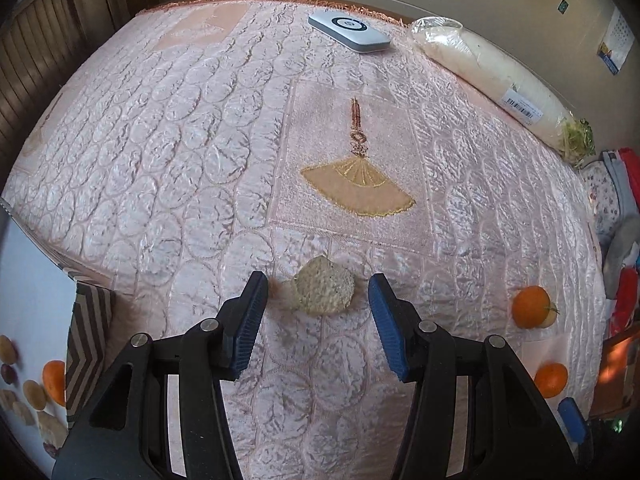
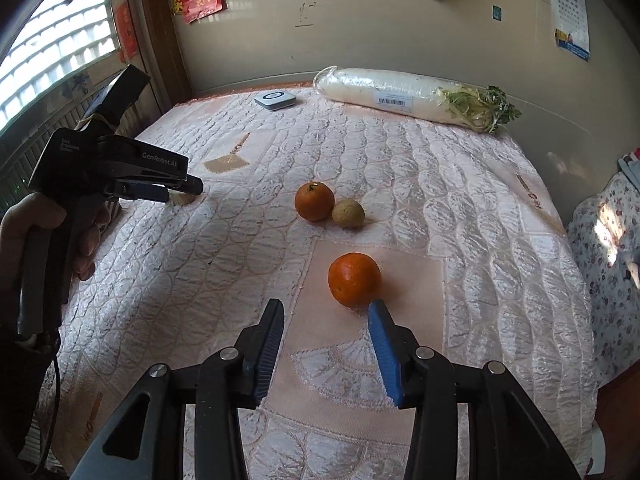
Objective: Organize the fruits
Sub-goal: 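Grasp an orange with the right tool while the left tool grasps a round yam slice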
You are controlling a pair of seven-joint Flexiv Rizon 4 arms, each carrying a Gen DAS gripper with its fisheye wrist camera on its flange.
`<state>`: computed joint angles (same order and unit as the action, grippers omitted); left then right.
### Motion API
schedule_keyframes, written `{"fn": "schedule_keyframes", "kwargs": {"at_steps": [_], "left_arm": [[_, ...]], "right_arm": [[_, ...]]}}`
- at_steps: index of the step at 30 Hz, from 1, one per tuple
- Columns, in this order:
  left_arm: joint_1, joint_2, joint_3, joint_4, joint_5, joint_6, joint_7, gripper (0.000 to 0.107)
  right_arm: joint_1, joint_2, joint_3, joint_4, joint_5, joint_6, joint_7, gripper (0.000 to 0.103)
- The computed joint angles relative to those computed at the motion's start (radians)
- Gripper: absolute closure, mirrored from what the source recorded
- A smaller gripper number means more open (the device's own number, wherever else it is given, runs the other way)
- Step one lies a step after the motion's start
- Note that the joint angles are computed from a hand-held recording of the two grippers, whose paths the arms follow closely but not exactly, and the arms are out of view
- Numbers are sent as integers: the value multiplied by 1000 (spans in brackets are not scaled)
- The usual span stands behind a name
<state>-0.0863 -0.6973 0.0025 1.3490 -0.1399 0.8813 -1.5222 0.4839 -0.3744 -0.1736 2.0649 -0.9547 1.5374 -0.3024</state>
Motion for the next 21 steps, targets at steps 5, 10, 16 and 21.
{"fn": "schedule_keyframes", "kwargs": {"at_steps": [5,10,16,21], "left_arm": [[6,7,-7,34,-8,56,10,57],[6,14,-5,51,-7,75,13,61],[10,28,-11,75,-23,89,20,69],[4,63,-13,132,-23,133,27,75]], "right_arm": [[-3,-18,-1,-18,3,-25,-7,61],[-12,-51,2,-53,27,-18,-15,60],[-22,-91,35,-106,102,-83,-95,66],[15,-84,-9,-96,66,-80,-60,73]]}}
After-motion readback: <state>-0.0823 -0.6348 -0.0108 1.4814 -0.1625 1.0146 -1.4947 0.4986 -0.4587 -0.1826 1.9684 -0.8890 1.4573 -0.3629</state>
